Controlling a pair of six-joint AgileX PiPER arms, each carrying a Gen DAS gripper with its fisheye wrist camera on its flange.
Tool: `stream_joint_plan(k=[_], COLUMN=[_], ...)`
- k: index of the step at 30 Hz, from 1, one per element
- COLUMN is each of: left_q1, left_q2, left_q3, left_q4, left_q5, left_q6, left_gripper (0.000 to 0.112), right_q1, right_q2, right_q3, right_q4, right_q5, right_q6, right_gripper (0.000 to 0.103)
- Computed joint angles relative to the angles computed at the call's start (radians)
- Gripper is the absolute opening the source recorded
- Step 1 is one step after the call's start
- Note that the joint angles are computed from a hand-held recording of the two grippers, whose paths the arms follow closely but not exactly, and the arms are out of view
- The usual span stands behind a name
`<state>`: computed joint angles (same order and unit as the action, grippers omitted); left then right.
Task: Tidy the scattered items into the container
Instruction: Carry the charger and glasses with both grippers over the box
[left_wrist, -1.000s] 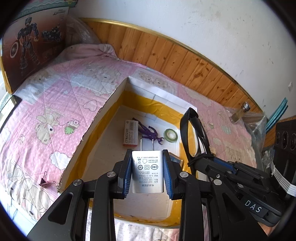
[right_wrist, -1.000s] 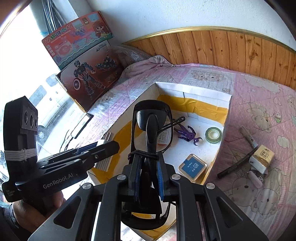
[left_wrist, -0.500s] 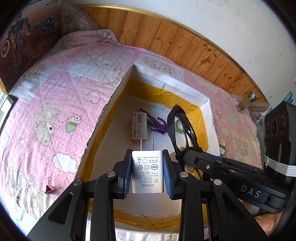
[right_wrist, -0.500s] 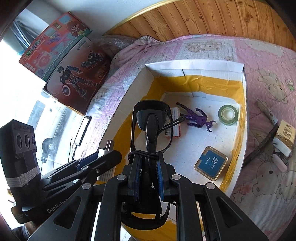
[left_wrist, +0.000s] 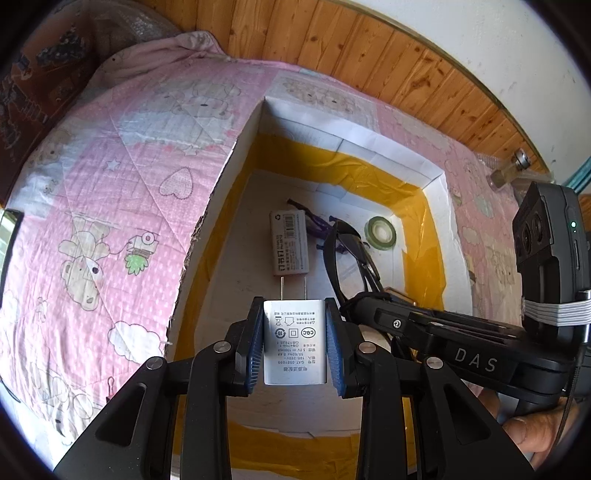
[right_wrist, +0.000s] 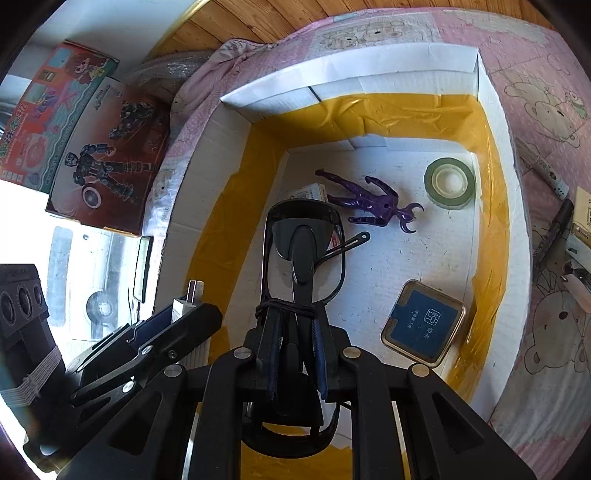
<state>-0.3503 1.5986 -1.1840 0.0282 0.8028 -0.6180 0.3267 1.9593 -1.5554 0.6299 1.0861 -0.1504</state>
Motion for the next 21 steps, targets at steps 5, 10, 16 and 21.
stream_joint_plan(k=[5,10,16,21], left_q1=[-0.002,-0.017,-0.034,-0.039], left_q2=[0.073,0.127,0.182,0.211], left_q3=[-0.077,-0.132,-0.173,-0.186], left_q4=[0.023,0.05,0.079,0.096], left_q5=[0.074,0.13,0.166,0.177], left_q6=[0.042,0.069,0.077,0.069], left_gripper=[0.031,0.031,0.031,0.031], right_q1=[0.007,0.028,0.049,0.056], right_q2=[0.058,0.102,0.139,0.151], right_q3=[-0.06,-0.106,-0.158,-0.177], right_q4=[-0.028,-0.076,-0.146,-0.164], right_q5=[0.015,0.017,0.018,0.021], right_q6=[0.079,0.144,0.193,0.212], right_gripper=[0.017,0.017,0.017,0.018])
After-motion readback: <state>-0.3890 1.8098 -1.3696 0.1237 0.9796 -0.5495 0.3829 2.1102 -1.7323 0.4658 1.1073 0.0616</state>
